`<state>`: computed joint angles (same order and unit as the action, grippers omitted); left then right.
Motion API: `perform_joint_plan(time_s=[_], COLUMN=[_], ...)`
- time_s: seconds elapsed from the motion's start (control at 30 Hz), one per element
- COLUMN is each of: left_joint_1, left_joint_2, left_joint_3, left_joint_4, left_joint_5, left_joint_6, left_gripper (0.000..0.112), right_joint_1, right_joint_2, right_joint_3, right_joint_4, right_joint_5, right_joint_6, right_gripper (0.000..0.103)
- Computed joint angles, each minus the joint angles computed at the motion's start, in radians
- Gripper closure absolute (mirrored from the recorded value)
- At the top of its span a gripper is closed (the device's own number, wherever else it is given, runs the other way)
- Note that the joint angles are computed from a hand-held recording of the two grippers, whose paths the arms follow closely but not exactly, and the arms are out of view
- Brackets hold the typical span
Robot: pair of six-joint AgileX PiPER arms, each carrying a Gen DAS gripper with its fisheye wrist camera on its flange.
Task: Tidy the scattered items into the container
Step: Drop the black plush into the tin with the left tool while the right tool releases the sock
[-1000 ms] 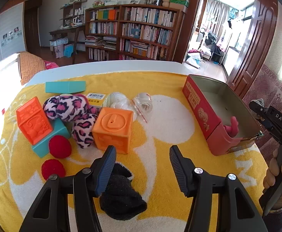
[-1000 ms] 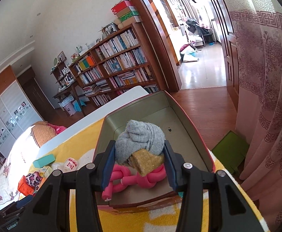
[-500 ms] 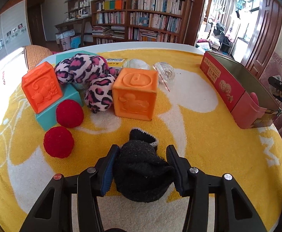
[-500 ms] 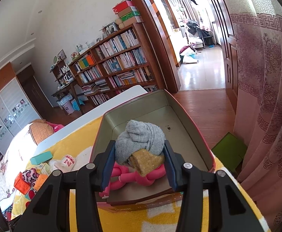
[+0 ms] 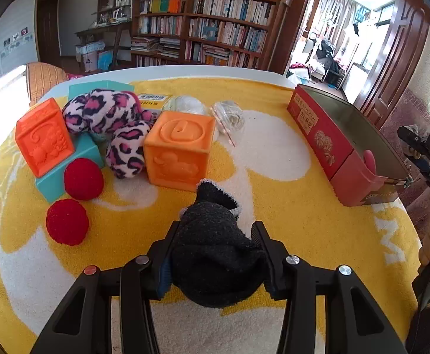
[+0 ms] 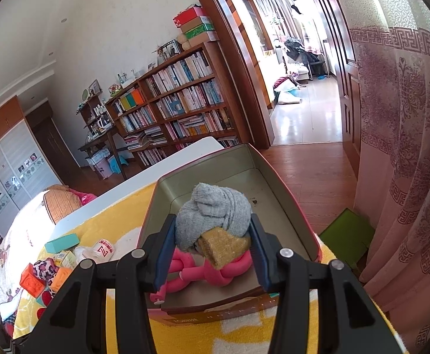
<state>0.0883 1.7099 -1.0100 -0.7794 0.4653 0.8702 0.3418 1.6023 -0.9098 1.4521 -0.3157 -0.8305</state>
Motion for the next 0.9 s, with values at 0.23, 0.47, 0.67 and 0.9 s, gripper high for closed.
perform_joint_plan(time_s=[0.23, 0.47, 0.67, 0.9], left_joint_1=[-0.146, -0.29, -0.33, -0.307], left_joint_2=[0.025, 0.176, 0.389, 0.424], left_joint_3=[-0.193, -0.476, -0.804, -0.816], left_joint_4=[-0.017, 0.028, 0.07, 0.032], left_joint_5=[0.074, 0.12, 0.28, 0.285], left_joint_6=[-0.059, -0.195, -0.355, -0.397], left_gripper=[0.063, 0.063, 0.059, 0.035], right_joint_1=[-0.017, -0.033, -0.045, -0.051], right_joint_2=[-0.019, -0.027, -0.005, -0.017], right_joint_3=[0.021, 0.029, 0.001, 0.028], right_joint_4=[-0.066, -0.075, 0.004, -0.059], right_joint_5=[0.002, -0.006, 0.004, -0.035], right_joint_6=[0.084, 0.099, 0.011, 0.127], right_gripper=[0.052, 0.053, 0.05, 0.038])
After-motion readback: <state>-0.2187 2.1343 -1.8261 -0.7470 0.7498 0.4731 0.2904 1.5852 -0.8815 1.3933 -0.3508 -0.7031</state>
